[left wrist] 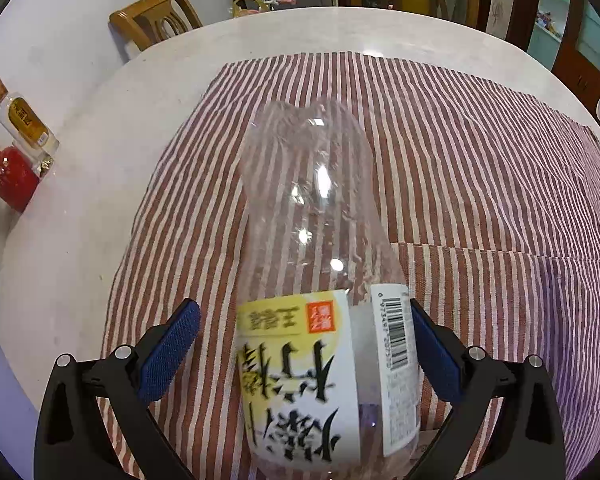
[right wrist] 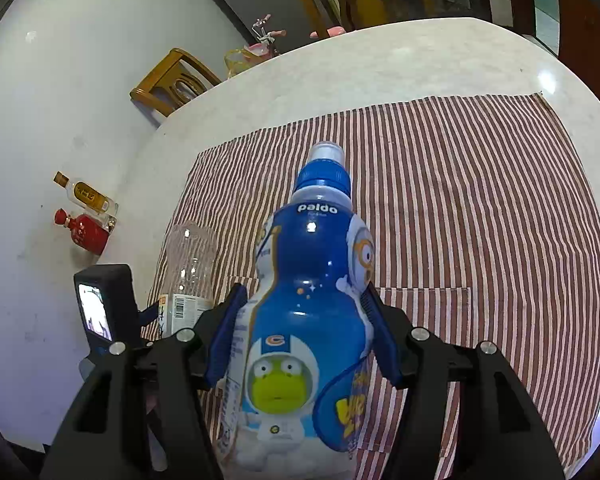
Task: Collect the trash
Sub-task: 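Lift and carry the blue bottle and clear bottle over the trash bin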
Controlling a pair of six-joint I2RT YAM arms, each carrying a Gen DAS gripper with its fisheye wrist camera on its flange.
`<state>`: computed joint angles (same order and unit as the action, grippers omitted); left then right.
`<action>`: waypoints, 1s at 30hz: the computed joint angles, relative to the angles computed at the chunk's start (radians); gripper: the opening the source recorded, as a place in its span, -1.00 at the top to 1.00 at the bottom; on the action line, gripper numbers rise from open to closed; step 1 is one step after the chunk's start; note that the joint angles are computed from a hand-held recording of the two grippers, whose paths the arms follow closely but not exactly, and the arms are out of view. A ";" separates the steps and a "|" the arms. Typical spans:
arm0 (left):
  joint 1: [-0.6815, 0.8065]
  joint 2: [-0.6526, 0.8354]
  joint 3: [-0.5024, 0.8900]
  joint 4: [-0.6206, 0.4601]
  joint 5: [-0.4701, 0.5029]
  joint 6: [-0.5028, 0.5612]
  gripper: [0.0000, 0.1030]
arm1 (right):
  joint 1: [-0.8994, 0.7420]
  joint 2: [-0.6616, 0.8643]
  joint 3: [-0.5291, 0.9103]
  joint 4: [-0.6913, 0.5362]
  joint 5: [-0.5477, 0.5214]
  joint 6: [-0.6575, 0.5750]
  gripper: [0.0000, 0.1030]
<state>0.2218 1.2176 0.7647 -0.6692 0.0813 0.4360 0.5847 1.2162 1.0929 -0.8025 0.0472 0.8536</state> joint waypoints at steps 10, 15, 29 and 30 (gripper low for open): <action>0.064 0.028 0.010 -0.024 0.174 0.037 -0.30 | 0.017 0.010 0.019 -0.006 0.010 -0.001 -0.11; 0.076 -0.109 0.046 -0.101 0.272 0.027 -0.28 | 0.020 0.014 0.032 -0.015 0.018 -0.002 -0.11; 0.142 -0.351 0.305 -0.392 0.531 0.067 -0.25 | 0.016 -0.003 0.056 -0.037 0.048 -0.005 -0.10; 0.124 -0.368 0.315 -0.407 0.527 0.053 -0.25 | 0.017 -0.003 0.060 -0.039 0.052 -0.004 -0.10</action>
